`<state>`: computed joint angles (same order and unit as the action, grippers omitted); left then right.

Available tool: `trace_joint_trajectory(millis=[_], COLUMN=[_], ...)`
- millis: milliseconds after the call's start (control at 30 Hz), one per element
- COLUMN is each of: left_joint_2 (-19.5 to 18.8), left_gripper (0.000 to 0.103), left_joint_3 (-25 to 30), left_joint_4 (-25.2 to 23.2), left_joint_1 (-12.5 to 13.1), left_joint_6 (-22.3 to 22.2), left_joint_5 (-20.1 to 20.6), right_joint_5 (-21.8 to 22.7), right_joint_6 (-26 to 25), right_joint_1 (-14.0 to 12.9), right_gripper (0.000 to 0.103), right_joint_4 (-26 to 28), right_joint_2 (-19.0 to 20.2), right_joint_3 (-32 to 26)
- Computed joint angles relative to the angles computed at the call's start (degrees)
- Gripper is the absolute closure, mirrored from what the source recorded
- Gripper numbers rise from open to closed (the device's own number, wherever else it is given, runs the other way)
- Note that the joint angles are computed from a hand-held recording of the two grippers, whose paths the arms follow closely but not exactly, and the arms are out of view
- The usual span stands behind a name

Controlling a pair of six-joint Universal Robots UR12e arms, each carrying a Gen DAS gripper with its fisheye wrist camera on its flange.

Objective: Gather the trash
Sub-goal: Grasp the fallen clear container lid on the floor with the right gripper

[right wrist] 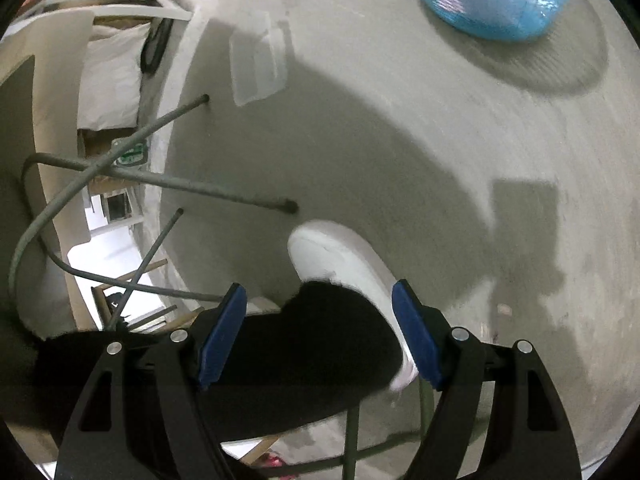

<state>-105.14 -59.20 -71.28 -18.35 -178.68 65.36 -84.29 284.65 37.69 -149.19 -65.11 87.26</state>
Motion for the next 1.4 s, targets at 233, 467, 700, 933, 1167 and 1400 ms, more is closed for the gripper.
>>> trace_joint_trajectory(millis=[233,467,700,933,1167,1400], left_joint_2=[-0.92,-2.46,-4.53,-5.39,-5.22,-4.54], left_gripper=[0.012,0.012,0.012,0.012,0.012,0.012], left_joint_3=[-0.22,0.5,2.79,3.5,3.02,1.94], left_joint_4=[6.01,9.58,7.18,6.41,6.65,8.36], left_joint_1=[2.37,3.97,4.68,4.43,4.44,4.78], left_joint_6=[-1.23,-2.37,-3.61,-2.07,-1.07,-2.75], left_joint_5=[-1.01,1.55,3.73,6.59,6.29,5.39], right_joint_5=[-1.12,-4.4,-4.36,-2.1,-0.19,-1.39], right_joint_6=[-10.76,-21.0,-23.57,-24.8,-26.44,-24.24], right_joint_1=[-5.1,-9.29,-10.88,-11.39,-11.86,-10.01], right_gripper=[0.035,0.042,0.056,0.09,0.099,0.099], right_joint_4=[5.38,12.22,19.33,22.96,20.81,18.4], right_joint_2=[4.5,11.57,17.52,19.43,18.63,15.12], right_joint_3=[-4.78,-13.08,-20.25,-21.87,-19.85,-15.34])
